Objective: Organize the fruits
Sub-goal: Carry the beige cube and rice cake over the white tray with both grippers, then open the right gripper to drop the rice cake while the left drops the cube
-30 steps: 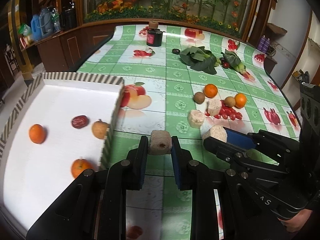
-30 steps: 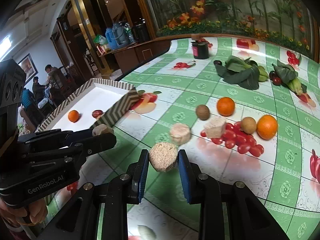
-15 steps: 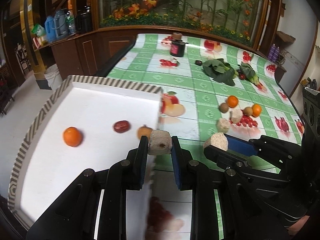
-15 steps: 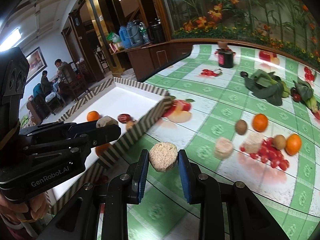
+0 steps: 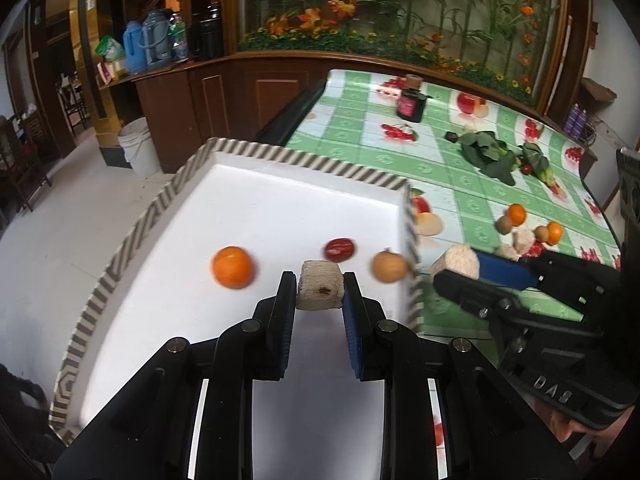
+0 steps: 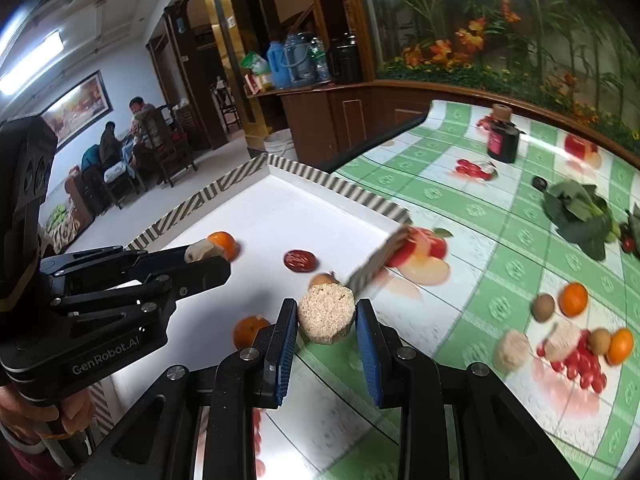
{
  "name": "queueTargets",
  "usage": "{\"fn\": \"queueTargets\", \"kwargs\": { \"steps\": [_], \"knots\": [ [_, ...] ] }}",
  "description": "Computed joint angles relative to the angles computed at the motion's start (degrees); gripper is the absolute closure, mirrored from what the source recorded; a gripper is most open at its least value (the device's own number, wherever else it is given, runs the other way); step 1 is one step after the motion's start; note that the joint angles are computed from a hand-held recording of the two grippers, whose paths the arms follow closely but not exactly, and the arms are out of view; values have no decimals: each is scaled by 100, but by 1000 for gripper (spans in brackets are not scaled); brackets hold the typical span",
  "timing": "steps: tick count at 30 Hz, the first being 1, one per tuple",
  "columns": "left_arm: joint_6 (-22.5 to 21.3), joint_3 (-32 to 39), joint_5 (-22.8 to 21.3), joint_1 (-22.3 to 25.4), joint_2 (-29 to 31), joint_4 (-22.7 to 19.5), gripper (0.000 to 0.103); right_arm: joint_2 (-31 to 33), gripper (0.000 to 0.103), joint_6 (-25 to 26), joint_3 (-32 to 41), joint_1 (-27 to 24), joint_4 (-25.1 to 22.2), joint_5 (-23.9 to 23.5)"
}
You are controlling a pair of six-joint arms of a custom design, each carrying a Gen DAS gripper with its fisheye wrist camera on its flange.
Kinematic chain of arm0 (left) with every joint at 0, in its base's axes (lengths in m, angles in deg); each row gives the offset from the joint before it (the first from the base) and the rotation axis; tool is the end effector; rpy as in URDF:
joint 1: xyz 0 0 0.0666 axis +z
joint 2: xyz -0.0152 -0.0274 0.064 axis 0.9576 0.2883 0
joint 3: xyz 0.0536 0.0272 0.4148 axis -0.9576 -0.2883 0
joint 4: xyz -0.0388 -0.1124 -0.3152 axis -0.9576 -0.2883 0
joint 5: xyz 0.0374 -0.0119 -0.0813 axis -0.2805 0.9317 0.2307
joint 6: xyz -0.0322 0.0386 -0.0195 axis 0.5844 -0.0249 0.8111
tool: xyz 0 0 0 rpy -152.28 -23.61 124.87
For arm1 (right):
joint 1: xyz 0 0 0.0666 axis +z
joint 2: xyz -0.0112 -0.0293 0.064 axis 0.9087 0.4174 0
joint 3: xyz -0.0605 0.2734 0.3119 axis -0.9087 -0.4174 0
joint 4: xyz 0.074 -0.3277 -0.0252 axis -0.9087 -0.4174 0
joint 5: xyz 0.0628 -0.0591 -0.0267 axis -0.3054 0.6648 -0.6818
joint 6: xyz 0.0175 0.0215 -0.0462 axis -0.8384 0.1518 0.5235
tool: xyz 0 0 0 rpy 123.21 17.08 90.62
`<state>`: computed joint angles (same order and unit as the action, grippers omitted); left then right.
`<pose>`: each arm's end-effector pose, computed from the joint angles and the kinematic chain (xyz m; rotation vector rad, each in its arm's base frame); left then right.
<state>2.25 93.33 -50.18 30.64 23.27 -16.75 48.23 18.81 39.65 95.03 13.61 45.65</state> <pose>0.4294 -0.3818 0.4161 0.2985 2.3837 -0.1714 0.4131 0.2342 0.3951 -0.3028 2.3113 0.3624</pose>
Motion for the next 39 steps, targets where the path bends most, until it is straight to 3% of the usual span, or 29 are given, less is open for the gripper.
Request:
{"fn": "queueTargets", "kwargs": {
  "steps": [13,24,39],
  "knots": [
    [8,-257,113,208,-59,-48,81,874,74,314,1079,19,-421,-197],
    [7,-113,206,219,103,-196,81,1582,74,282,1952,-105,-728,-453],
    [217,38,503,295,252,-365,81,1992,74,108,2386,-132,-1084,-555]
  ]
}}
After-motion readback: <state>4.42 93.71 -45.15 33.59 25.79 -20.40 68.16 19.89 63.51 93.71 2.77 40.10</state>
